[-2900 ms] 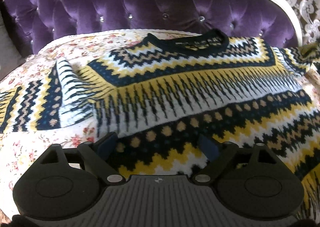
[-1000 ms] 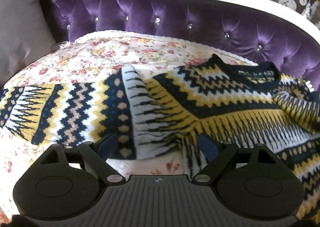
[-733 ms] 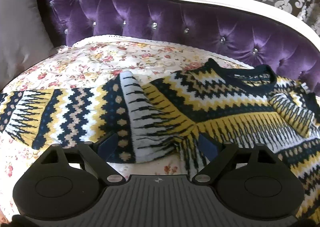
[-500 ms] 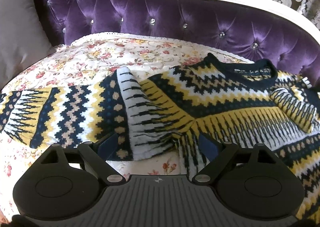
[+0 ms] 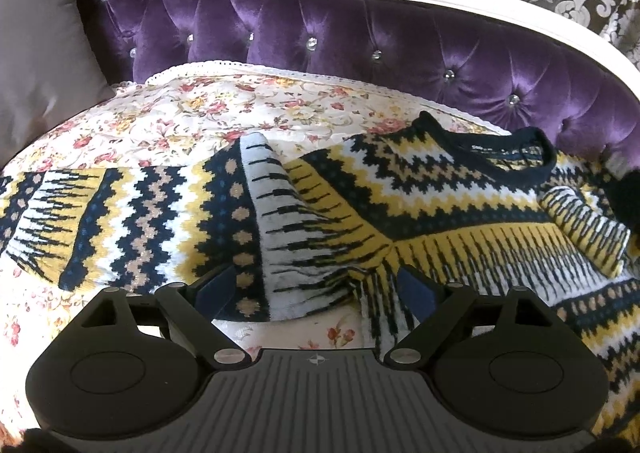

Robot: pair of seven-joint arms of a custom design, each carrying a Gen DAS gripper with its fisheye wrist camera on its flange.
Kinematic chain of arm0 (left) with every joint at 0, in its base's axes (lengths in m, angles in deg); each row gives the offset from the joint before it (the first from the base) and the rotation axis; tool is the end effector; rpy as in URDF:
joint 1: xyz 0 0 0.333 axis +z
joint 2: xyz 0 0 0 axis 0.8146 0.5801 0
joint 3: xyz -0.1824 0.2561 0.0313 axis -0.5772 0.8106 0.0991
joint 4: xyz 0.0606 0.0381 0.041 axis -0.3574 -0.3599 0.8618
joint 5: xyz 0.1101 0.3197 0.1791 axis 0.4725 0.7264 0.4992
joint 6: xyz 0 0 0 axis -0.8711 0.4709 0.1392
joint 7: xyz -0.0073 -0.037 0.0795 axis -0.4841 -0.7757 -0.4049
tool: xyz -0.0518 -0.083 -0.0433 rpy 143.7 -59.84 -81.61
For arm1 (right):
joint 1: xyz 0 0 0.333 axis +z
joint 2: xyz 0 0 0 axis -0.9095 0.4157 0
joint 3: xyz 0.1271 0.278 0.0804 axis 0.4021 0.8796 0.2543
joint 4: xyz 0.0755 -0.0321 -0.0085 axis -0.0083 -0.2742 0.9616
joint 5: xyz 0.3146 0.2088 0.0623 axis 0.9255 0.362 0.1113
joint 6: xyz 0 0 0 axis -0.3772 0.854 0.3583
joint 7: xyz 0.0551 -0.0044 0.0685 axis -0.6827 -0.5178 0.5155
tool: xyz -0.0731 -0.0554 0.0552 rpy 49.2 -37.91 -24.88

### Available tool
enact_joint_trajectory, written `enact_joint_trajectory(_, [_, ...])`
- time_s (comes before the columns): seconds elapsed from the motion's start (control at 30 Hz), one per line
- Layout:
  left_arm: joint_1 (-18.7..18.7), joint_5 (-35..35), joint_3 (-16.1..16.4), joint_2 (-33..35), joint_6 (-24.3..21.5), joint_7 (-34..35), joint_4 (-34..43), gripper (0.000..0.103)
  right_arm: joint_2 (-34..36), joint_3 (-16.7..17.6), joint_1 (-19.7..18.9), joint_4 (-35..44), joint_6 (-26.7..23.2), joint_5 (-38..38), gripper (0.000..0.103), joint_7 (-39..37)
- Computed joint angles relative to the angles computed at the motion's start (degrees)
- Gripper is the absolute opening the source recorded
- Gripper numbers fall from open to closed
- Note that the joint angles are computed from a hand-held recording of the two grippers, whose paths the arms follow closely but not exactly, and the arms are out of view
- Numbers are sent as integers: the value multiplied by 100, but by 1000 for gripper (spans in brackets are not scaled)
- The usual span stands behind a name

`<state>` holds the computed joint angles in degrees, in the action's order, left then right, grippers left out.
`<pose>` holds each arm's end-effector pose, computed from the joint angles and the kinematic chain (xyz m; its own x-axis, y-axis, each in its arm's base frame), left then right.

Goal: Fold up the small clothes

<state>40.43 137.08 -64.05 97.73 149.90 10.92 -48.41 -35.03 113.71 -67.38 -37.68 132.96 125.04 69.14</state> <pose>0.5648 -0.2177 0.3693 0.2976 -0.9524 0.0663 -0.6961 -0.2640 -0.6676 0.7273 0.2045 0.4100 0.3929 -0.8400 -0.3743 -0.6130 0.0642 -0.7875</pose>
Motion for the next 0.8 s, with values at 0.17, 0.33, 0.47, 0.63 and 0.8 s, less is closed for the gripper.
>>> enact_joint_trajectory(0.17, [12, 83, 17, -51, 51, -159, -69, 88, -111, 206, 279, -49, -17, 60, 12, -546])
enact_joint_trajectory(0.33, [60, 155, 9, -99, 121, -238, -120, 88, -30, -794, 872, -30, 510, -618, 60, 852])
enact_joint_trajectory(0.47, [97, 142, -1, -77, 248, -242, -102, 88, -71, -1327, 810, -291, 581, -508, 65, 1919])
enact_joint_trajectory(0.63, [46, 39, -19, 4, 225, -25, -28, 88, 170, -1328, 494, -211, 388, -654, 65, 2484])
enact_joint_trajectory(0.8, [4, -138, 4, 71, 185, 147, 25, 88, 354, -1081, 251, -67, 264, -923, 59, 2773])
